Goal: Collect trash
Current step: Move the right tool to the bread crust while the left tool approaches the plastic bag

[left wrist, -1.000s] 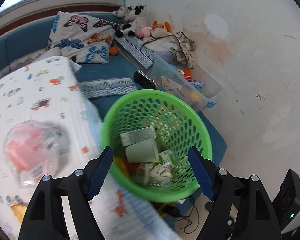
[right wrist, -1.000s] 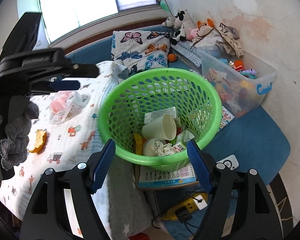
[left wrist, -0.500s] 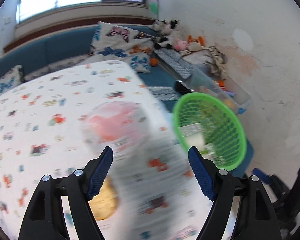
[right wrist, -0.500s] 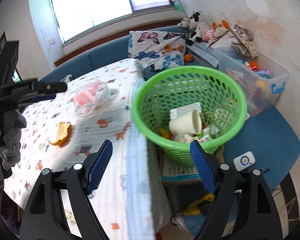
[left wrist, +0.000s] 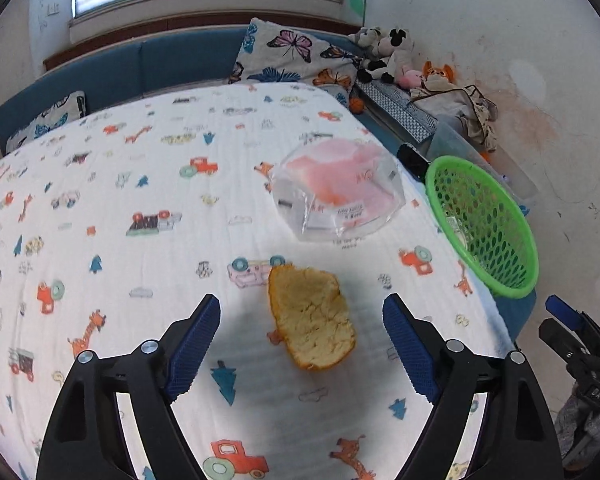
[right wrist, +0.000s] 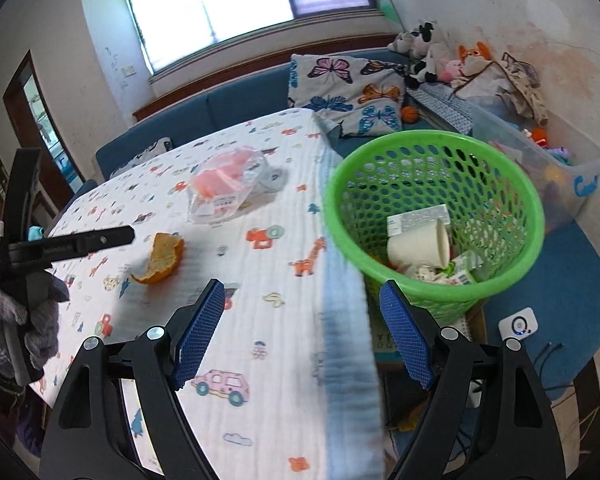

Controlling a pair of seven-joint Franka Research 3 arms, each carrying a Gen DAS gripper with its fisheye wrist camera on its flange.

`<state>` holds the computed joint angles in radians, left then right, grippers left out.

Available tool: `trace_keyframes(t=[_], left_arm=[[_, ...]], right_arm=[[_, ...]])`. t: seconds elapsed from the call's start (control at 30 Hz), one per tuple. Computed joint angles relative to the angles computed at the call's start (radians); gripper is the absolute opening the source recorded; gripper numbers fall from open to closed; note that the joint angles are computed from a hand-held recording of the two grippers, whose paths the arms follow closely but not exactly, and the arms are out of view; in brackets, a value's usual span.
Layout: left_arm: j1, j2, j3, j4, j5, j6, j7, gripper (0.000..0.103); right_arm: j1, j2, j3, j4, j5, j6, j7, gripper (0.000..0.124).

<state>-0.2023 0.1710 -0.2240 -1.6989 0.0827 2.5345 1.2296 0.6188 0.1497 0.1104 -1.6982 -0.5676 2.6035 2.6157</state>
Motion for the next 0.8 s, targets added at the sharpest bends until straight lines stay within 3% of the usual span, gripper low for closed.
trace_keyframes(t=[0.4,0.63,0.8], left_arm=[[0.034,-0.04,0.018,-0.053,-0.032,0.038,-0.052,0.08],[0.056,-0.086,0.033,-0.099,-0.037,0.068,-0.065,0.08],[0.069,-0.121,0.047,-0.134,-0.013,0.085,-0.092,0.08]], right_arm=[[0.067,0.169,0.005,0.191,0.165,-0.015,-0.237,0.079],[0.129,0.349,-0.02,0.446,0.278,-0.09,-0.401,0.079],[0.171,0.519,-0.049,0.712,0.35,-0.2,-0.498,0.077]])
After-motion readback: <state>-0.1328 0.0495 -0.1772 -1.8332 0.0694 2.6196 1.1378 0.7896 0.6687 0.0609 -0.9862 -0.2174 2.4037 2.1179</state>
